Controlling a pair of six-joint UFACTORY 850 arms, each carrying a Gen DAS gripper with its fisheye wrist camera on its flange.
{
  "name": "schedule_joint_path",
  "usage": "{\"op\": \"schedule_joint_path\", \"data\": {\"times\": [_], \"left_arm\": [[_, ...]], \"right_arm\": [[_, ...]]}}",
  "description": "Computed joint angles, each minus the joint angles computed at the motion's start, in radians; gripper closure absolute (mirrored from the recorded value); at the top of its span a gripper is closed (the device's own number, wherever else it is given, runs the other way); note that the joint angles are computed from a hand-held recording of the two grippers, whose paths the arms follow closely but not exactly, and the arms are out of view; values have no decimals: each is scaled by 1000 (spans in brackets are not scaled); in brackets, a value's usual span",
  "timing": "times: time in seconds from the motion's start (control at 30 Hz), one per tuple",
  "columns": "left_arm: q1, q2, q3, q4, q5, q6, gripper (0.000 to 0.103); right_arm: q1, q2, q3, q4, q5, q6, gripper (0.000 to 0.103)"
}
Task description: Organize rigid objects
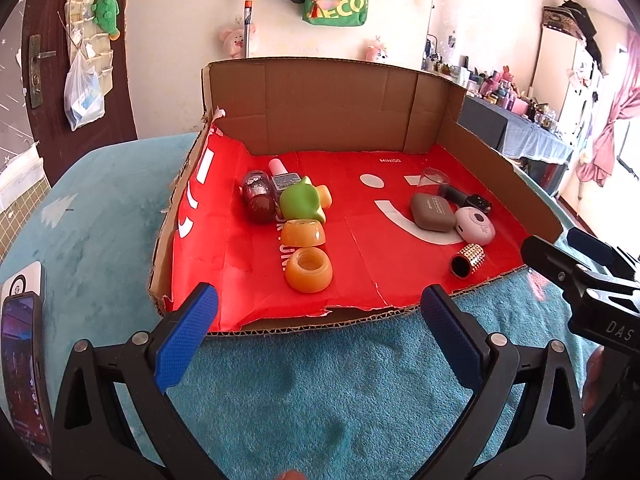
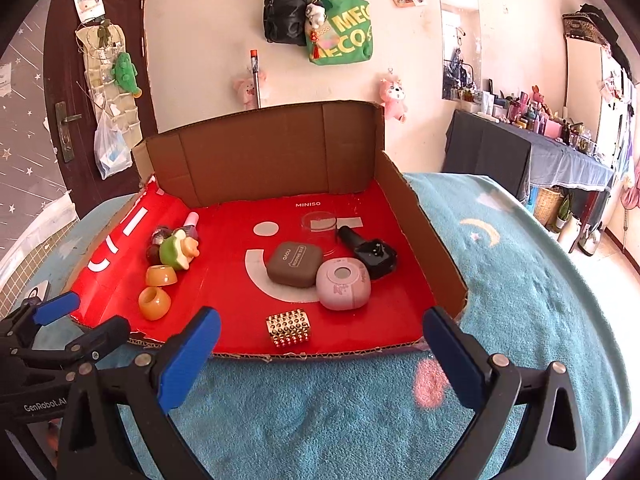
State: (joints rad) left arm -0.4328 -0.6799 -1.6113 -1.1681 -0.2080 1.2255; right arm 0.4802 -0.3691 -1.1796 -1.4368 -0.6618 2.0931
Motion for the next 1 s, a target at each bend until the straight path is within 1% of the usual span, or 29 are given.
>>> {"op": "schedule_joint_path", "data": {"times": [0.27, 0.47, 0.6, 0.8, 1.0], "left_arm": [[5, 20, 44, 97, -46, -90, 0], [2, 8, 47, 224, -77, -207, 0], [2, -5, 40, 281, -99, -268, 0], [-1, -21, 24, 348, -115, -341, 0], [-4, -31, 10, 393, -113, -386, 0]], "right_arm": [[18, 33, 42, 34, 14, -11, 0], [11, 27, 61, 103, 62, -42, 0], [3, 18, 65, 147, 91, -72, 0], [-4, 5, 56, 209, 110, -138, 0], [-9, -7, 50, 246, 120, -176, 0]]}}
